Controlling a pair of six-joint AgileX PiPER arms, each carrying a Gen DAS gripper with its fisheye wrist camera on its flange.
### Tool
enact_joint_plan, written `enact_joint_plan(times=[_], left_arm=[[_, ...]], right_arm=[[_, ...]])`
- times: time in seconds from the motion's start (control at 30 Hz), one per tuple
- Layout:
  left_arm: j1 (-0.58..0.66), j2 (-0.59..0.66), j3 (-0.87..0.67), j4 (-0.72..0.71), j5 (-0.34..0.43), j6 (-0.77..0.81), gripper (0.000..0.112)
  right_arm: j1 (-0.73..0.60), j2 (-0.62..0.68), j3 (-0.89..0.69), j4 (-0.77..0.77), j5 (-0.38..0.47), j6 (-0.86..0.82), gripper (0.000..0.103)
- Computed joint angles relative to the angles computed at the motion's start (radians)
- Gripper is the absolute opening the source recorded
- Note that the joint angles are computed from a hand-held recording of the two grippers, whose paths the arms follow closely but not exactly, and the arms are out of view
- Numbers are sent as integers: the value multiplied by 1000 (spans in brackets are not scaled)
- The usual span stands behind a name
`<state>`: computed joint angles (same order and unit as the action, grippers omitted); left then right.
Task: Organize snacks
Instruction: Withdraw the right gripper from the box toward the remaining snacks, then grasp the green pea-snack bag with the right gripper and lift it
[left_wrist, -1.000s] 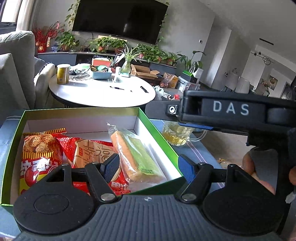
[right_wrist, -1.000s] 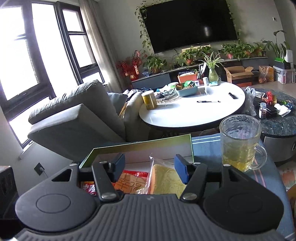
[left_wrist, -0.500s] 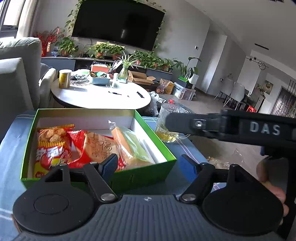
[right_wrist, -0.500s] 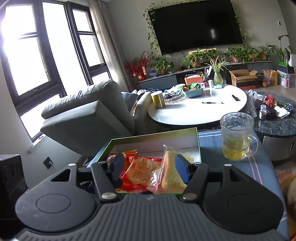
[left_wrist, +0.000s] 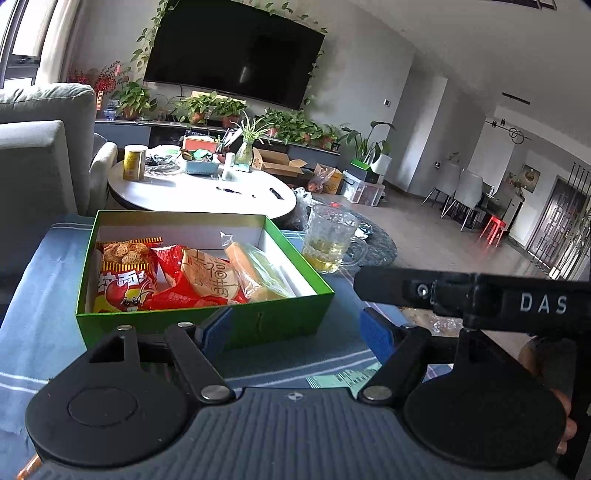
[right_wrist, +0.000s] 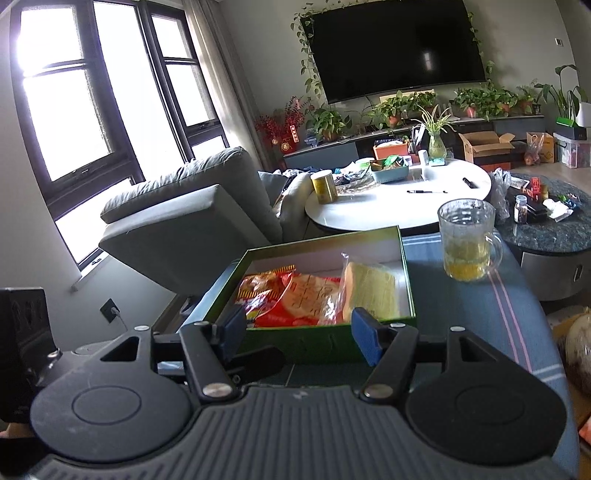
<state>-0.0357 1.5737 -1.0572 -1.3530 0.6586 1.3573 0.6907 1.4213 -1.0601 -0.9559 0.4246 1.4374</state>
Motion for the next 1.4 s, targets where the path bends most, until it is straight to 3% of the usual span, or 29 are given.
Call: enact_joint_plan(times=[0.4,0.93,1.3,1.4], left_arm=[[27,-85,100,26,51,4,73],[8,-140,193,81,54,4,73],[-44,-92,174,145,11,-52,73],[-52,-72,165,160,0,-69,73]], right_arm=[[74,-129,114,12,107,65,57],[145,-169,207,-8,242,186,57],[-52,-63,213,75,176,194,73],[-122,-47,232,160,105,140,73]])
